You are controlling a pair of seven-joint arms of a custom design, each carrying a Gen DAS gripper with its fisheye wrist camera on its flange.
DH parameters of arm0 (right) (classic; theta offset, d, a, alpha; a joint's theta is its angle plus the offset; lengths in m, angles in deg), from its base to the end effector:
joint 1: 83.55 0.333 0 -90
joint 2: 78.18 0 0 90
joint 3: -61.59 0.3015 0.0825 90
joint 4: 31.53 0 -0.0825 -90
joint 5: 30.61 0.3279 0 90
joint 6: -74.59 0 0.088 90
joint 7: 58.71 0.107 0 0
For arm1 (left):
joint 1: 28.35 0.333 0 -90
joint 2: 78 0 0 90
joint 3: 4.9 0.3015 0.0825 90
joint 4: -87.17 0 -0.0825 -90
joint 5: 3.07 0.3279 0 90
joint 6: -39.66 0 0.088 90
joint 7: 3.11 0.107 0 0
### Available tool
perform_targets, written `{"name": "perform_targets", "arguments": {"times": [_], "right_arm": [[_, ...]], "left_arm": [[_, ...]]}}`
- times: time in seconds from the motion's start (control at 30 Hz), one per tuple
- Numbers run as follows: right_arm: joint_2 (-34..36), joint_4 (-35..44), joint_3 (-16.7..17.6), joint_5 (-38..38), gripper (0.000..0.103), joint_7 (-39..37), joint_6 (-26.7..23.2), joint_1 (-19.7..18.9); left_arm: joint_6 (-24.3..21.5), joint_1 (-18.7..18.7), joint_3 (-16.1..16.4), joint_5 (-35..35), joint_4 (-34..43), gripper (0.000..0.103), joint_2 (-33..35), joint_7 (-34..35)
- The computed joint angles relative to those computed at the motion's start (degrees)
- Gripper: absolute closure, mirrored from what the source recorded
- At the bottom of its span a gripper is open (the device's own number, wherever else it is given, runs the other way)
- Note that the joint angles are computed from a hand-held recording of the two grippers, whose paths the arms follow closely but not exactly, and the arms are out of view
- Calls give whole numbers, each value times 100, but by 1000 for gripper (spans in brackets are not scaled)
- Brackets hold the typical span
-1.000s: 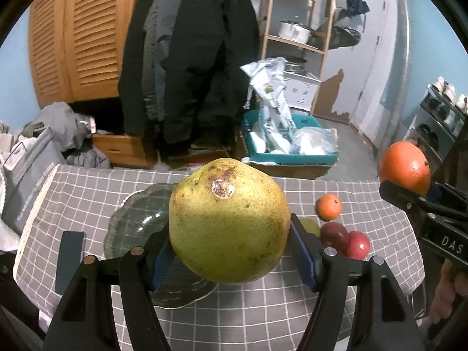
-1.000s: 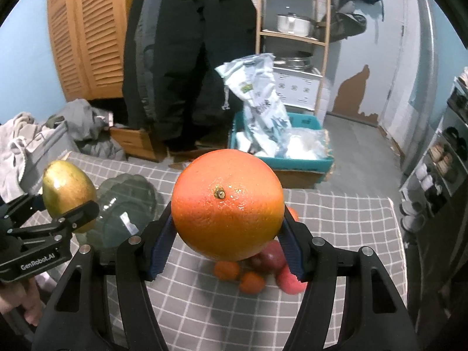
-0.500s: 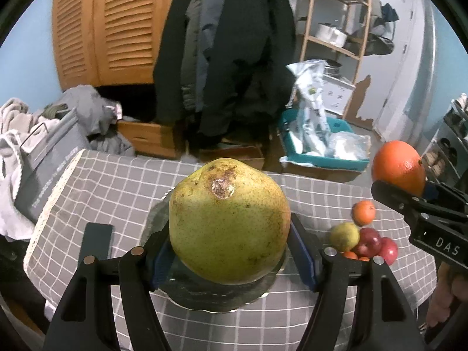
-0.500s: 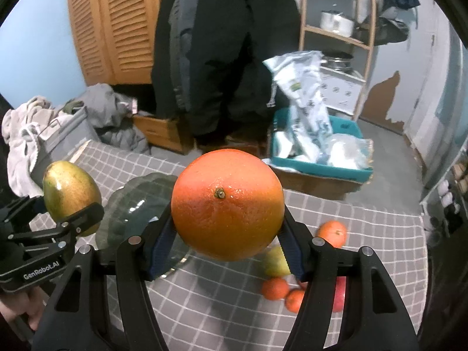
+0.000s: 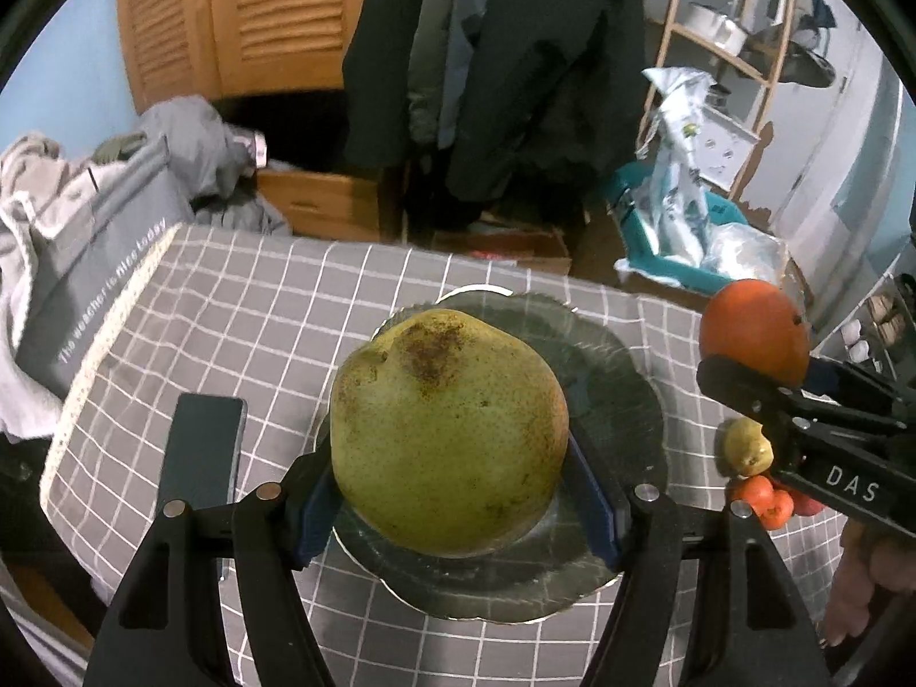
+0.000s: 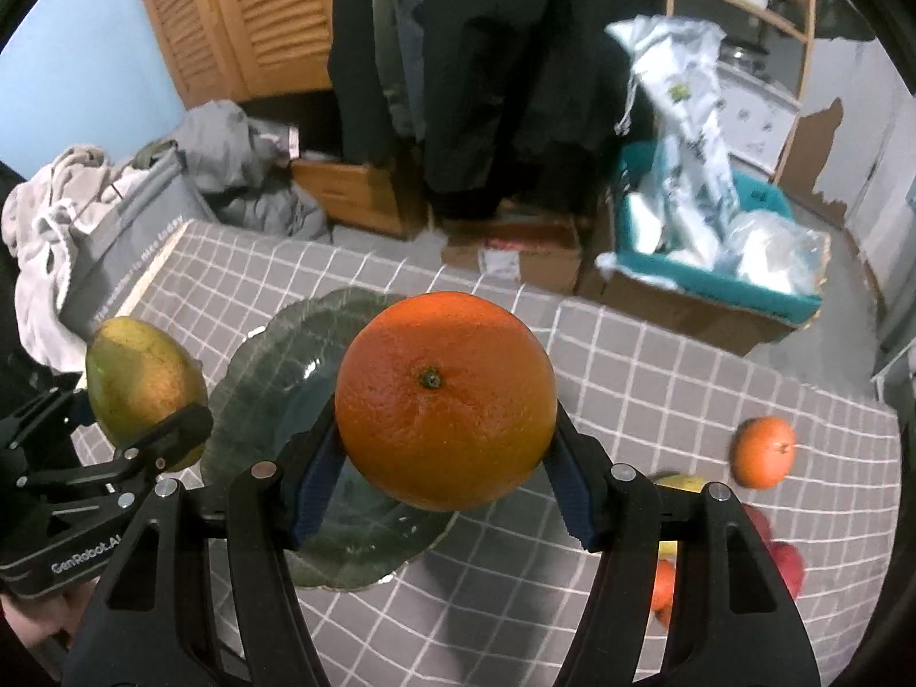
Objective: Organize fruits
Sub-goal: 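Carry the pomelo in the left gripper and orange in the right gripper over the green bowl, then open the left gripper to drop the pomelo while the right gripper releases the orange into the bowl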
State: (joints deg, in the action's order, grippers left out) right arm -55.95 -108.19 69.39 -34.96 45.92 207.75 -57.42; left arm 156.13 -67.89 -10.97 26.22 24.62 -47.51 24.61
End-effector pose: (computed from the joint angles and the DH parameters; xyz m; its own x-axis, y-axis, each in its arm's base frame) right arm 0.5583 0.3510 0.5746 0.3704 -0.9211 -0.1200 -0.7952 -0.2477 -0.5534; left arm 0.5101 -0.4499 0.5598 0.1478 -0.9831 0.1083 -0.8113 -0.1831 -0.5552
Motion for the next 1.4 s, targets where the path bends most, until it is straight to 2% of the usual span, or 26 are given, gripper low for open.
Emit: {"name": "perform_targets", "arguments": {"times": [0.33,0.47,0.8,0.93,1.07,1.27,1.4], "right_arm": [[948,1137,53,279,38,-179,-627,85],[1193,1410,33,305,38,-248,-850,151],[1390,1581,-10,387,38,-261,-938,175],[1416,1639,-18,405,38,-232,-943,168],[1412,1634,-27,413,38,-195,-927,160],[1473,1751,-12,473,38,-179,-1027,116],[1522,1829,-16,504,38,-191,-1095,111]], "left_arm": [[186,334,-68,-610,-149,31,228,67],[81,371,-46,-807,6,32,437,183],[-58,449,-54,-1208,-17,31,625,291],[-264,442,-68,-1333,281,31,838,435],[-259,500,-114,-1562,317,31,929,518],[-684,378,-53,-1627,889,32,1256,709],[-690,397,-51,-1716,920,31,1274,694]]}}
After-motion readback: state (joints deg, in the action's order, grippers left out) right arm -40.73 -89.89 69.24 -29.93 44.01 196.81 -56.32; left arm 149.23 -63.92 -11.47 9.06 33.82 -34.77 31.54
